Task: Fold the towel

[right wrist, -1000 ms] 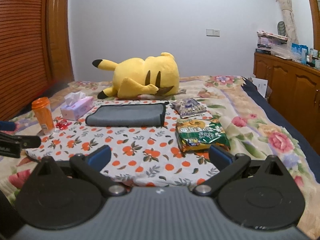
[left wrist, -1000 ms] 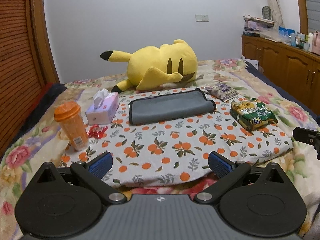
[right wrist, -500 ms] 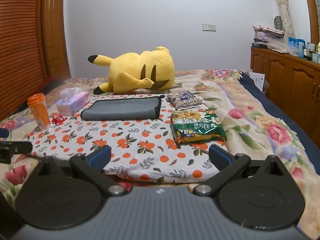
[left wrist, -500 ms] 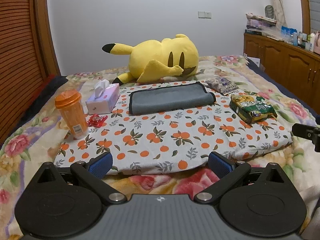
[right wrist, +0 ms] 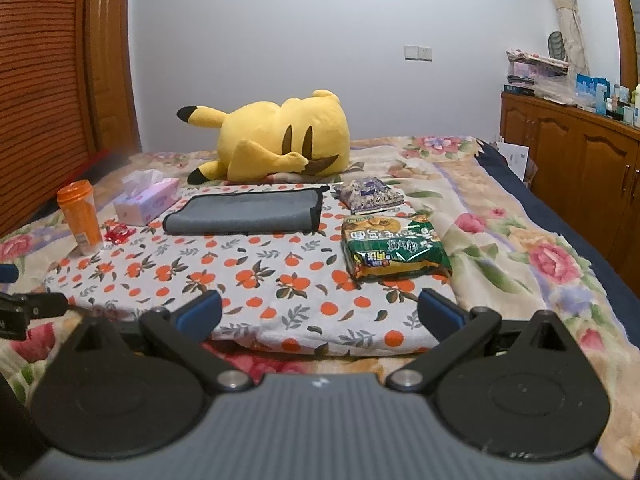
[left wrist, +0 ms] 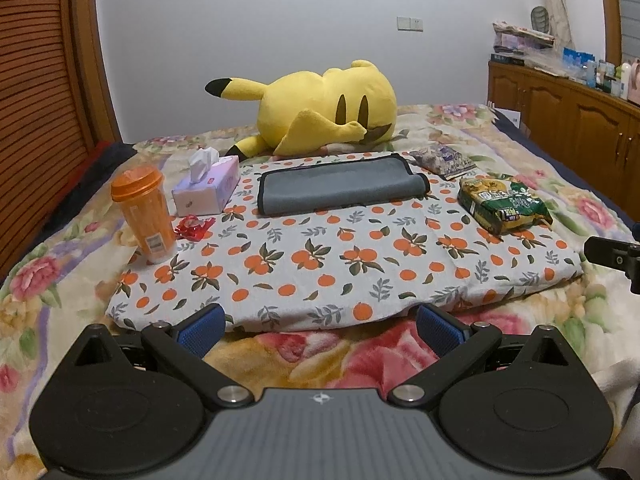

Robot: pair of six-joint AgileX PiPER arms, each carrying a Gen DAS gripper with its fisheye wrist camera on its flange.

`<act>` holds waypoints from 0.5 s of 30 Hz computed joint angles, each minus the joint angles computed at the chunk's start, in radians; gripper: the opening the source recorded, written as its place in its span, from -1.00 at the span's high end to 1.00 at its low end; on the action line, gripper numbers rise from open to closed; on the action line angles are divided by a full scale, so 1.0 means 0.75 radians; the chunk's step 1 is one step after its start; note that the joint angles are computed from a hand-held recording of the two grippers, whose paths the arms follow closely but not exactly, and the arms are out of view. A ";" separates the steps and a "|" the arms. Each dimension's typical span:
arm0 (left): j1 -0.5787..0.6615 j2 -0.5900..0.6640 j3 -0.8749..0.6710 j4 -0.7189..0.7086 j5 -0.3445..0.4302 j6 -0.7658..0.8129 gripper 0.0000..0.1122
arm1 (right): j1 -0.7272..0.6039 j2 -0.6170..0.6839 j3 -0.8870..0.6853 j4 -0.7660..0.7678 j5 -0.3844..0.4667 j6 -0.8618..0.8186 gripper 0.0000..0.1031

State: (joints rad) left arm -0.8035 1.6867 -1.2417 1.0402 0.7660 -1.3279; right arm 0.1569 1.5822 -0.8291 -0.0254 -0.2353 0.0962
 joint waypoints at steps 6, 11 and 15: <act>-0.009 -0.002 0.007 0.012 0.003 -0.015 -0.84 | -0.002 -0.013 0.006 -0.002 -0.004 0.003 -1.00; -0.020 -0.012 0.011 0.053 0.008 -0.052 -0.84 | -0.003 -0.022 0.016 -0.023 -0.024 0.029 -1.00; -0.023 -0.018 0.011 0.084 0.013 -0.079 -0.84 | -0.003 -0.030 0.027 -0.035 -0.045 0.043 -1.00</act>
